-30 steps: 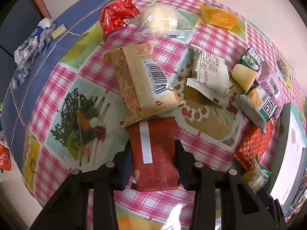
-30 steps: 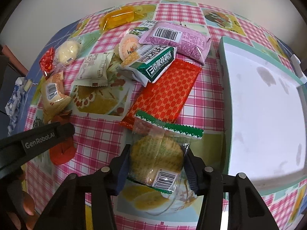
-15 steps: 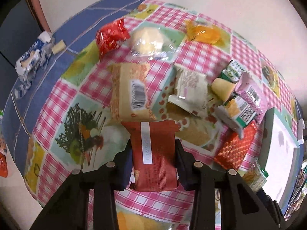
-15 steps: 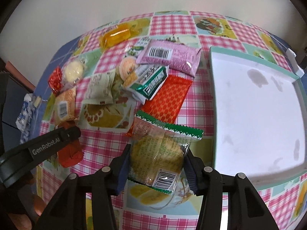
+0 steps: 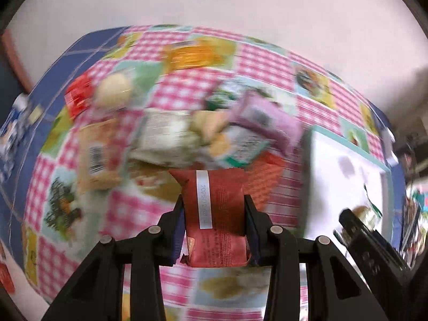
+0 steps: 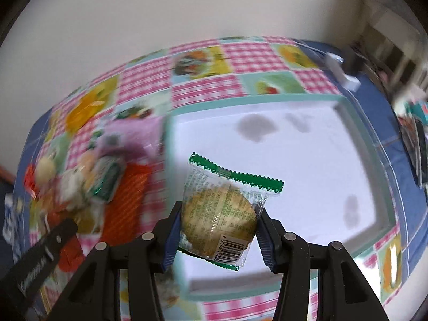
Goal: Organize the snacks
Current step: 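Carry both snacks to the white tray and release them inside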
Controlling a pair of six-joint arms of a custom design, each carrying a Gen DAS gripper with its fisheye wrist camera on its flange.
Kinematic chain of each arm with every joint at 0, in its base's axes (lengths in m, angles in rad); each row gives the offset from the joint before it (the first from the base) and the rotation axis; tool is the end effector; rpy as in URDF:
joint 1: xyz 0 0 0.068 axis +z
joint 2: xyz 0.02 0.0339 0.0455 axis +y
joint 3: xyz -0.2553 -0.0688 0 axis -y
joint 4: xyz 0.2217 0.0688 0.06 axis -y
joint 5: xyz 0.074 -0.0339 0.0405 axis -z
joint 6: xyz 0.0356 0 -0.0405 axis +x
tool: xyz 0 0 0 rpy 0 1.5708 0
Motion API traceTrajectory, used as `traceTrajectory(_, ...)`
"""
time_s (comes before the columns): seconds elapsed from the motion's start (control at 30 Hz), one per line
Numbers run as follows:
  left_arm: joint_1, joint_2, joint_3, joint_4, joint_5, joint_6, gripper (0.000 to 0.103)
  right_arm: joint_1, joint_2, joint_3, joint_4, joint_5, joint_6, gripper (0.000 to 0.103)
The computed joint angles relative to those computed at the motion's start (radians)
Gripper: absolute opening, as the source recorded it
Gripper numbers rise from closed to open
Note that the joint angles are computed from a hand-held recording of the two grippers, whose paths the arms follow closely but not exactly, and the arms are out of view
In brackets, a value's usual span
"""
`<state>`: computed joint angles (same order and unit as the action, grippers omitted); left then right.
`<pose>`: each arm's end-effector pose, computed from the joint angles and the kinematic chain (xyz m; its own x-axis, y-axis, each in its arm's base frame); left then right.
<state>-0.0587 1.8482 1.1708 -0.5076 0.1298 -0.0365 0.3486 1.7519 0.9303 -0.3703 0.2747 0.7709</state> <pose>0.3405 -0.0246 0.1656 -0.9282 0.0183 -0.3717 0.0730 0.9883 -0.1336 0.2862 0.0937 0.1426 -0.7897 0.4266 -0.4409 0.4402 0.8946 0.0770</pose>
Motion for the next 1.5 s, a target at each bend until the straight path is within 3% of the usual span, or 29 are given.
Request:
traceTrajectory(0.4,-0.29,0.149,0.176,-0.001,-0.058,-0.036,0.041,-0.295,-0.024,-0.098,0.073,-0.058,-0.059,0.053)
traceTrajectory(0.6,-0.37,0.249,0.284,0.001,-0.089,-0.056,0.041,-0.418,0.01,-0.115,0.127,-0.082,-0.1,0.053)
traceTrajectory(0.8,-0.408,0.261,0.29,0.034,-0.096,-0.061,0.042,-0.474,0.055,-0.106,0.148,-0.1,-0.121,0.054)
traceTrajectory(0.9,-0.407,0.247,0.29,0.022,-0.111,-0.064,0.06,-0.484,0.078,-0.097,0.151,-0.123,-0.122,0.055)
traceTrajectory(1.0,-0.383,0.233,0.303,-0.006,-0.121,-0.084,0.064,-0.486,0.088,-0.09,0.152,-0.153,-0.138,0.056)
traceTrajectory(1.13,-0.334,0.2,0.286,-0.016,-0.159,-0.107,0.081,-0.475,0.068,-0.093,0.149,-0.177,-0.151,0.071)
traceTrajectory(1.2,-0.3,0.182,0.266,-0.015,-0.171,-0.12,0.081,-0.461,0.056,-0.092,0.14,-0.172,-0.155,0.072)
traceTrajectory(1.33,-0.216,0.156,0.222,-0.011,-0.161,-0.143,0.086,-0.424,0.022,-0.096,0.135,-0.163,-0.168,0.092)
traceTrajectory(1.4,-0.179,0.151,0.205,-0.006,-0.171,-0.145,0.093,-0.402,0.002,-0.095,0.128,-0.151,-0.169,0.092)
traceTrajectory(1.5,-0.121,0.143,0.181,0.008,-0.186,-0.138,0.094,-0.366,-0.018,-0.091,0.113,-0.122,-0.161,0.101)
